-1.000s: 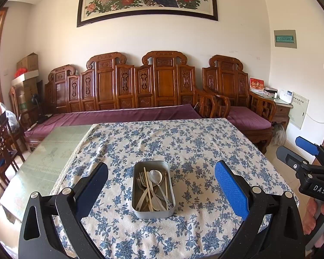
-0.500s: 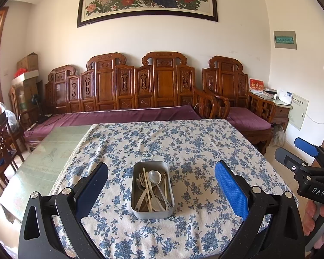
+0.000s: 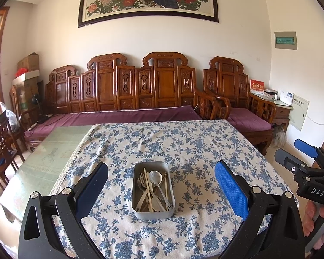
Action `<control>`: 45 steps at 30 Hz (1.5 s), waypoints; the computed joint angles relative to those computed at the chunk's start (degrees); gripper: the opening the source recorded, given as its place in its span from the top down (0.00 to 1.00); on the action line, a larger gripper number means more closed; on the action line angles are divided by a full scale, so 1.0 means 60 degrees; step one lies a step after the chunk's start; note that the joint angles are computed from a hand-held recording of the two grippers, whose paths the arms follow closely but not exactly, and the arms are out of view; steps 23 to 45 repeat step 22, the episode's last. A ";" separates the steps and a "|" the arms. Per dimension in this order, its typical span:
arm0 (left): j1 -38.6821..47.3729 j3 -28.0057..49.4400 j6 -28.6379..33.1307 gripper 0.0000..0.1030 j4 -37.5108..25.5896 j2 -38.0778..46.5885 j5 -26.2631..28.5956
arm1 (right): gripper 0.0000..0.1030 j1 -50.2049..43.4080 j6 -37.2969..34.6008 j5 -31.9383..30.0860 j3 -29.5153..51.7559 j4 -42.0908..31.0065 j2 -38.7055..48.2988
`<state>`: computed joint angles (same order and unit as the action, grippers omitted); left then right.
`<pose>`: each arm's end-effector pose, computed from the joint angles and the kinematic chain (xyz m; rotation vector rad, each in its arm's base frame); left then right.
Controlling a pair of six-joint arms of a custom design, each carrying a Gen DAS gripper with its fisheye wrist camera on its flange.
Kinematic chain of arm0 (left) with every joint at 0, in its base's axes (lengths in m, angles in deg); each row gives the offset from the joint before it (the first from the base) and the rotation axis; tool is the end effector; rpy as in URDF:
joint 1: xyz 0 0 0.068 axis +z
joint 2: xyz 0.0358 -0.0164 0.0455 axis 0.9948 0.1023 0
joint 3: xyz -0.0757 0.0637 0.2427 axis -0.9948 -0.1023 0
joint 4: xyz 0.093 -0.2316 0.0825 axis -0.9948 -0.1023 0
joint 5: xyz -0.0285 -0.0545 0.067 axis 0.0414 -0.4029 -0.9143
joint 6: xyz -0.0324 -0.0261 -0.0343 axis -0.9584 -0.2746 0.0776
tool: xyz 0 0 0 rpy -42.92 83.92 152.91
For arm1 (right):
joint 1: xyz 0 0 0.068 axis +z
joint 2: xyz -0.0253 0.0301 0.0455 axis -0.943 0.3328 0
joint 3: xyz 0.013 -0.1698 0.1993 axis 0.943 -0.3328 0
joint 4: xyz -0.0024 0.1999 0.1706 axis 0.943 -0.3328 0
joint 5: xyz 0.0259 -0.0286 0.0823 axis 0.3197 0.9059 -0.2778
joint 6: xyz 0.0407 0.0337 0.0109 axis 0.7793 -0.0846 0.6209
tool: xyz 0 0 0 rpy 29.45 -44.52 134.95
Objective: Organize utensils
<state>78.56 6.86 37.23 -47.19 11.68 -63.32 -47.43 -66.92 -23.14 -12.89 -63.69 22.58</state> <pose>0.3384 -0.0426 0.3765 0.4360 2.0033 -0.2374 0.2823 0.1033 0.3421 0.1909 1.9534 -0.0058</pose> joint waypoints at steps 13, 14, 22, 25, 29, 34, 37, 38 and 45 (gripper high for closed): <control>-0.0009 -0.0098 0.0025 0.07 0.0044 -0.0091 0.0017 | 0.02 -0.0009 0.0004 -0.0003 0.0006 0.0006 0.0002; -0.0009 -0.0098 0.0025 0.07 0.0044 -0.0091 0.0017 | 0.02 -0.0009 0.0005 -0.0006 0.0011 -0.0008 -0.0005; 0.0008 0.0038 0.0080 0.07 -0.0114 -0.0073 0.0145 | 0.02 0.0000 0.0008 0.0013 0.0021 0.0033 0.0037; 0.0008 0.0038 0.0080 0.07 -0.0114 -0.0073 0.0145 | 0.02 0.0000 0.0008 0.0013 0.0021 0.0033 0.0037; 0.0008 0.0038 0.0080 0.07 -0.0114 -0.0073 0.0145 | 0.02 0.0000 0.0008 0.0013 0.0021 0.0033 0.0037; 0.0008 0.0038 0.0080 0.07 -0.0114 -0.0073 0.0145 | 0.02 0.0000 0.0008 0.0013 0.0021 0.0033 0.0037; 0.0008 0.0038 0.0080 0.07 -0.0114 -0.0073 0.0145 | 0.02 0.0000 0.0008 0.0013 0.0021 0.0033 0.0037; 0.0008 0.0038 0.0080 0.07 -0.0114 -0.0073 0.0145 | 0.02 0.0000 0.0008 0.0013 0.0021 0.0033 0.0037; 0.0008 0.0038 0.0080 0.07 -0.0114 -0.0073 0.0145 | 0.02 0.0000 0.0008 0.0013 0.0021 0.0033 0.0037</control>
